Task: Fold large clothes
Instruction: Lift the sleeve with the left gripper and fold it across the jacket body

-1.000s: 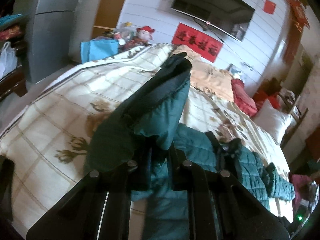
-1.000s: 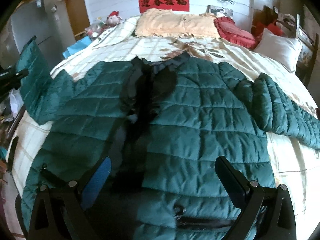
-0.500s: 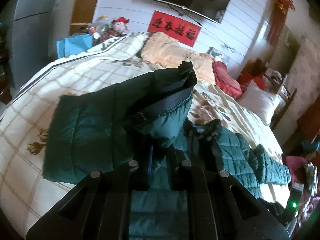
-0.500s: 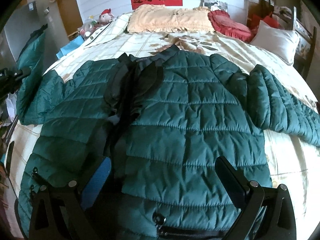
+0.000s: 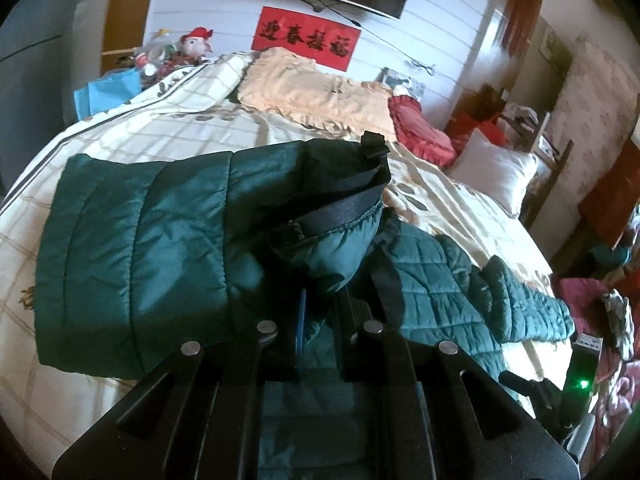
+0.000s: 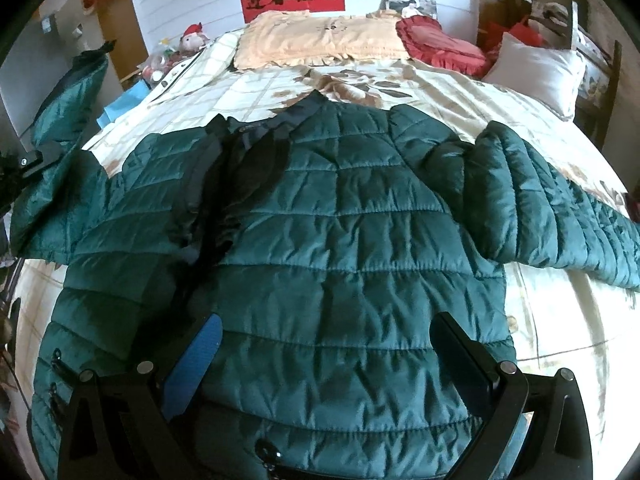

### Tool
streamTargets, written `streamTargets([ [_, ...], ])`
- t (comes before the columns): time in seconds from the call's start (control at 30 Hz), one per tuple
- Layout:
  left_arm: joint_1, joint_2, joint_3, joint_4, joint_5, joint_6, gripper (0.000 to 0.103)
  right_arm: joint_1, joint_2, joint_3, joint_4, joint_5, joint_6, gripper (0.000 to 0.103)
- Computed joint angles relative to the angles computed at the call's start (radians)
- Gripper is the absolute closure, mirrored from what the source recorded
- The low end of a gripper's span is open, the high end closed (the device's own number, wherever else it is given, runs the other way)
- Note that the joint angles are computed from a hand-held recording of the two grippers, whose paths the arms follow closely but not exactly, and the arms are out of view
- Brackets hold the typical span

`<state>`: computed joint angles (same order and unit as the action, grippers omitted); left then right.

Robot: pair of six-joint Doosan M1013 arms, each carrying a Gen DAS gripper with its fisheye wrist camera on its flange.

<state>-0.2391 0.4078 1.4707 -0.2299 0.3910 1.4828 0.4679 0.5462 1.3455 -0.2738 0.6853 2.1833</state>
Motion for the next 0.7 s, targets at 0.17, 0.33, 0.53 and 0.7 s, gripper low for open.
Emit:
streamTargets([
  [0.17,-0.014,0.013,-0.013,-0.004,0.016,0.011,0.093,-0.007,-0.008,0.013,-0.009,-0.008,0.010,0.000],
  [0.33,-0.031,0.029,-0.033,-0.012,0.038,0.026,0.093,-0.016,-0.018,0.027,-0.011,-0.018,0.020,0.000],
  [0.53,-0.048,0.046,-0.050,-0.013,0.055,0.041,0.093,-0.027,-0.023,0.042,0.003,-0.021,0.021,0.000],
  [0.7,-0.057,0.061,-0.065,-0.021,0.074,0.047,0.093,-0.035,-0.026,0.053,0.010,-0.025,0.024,0.000],
])
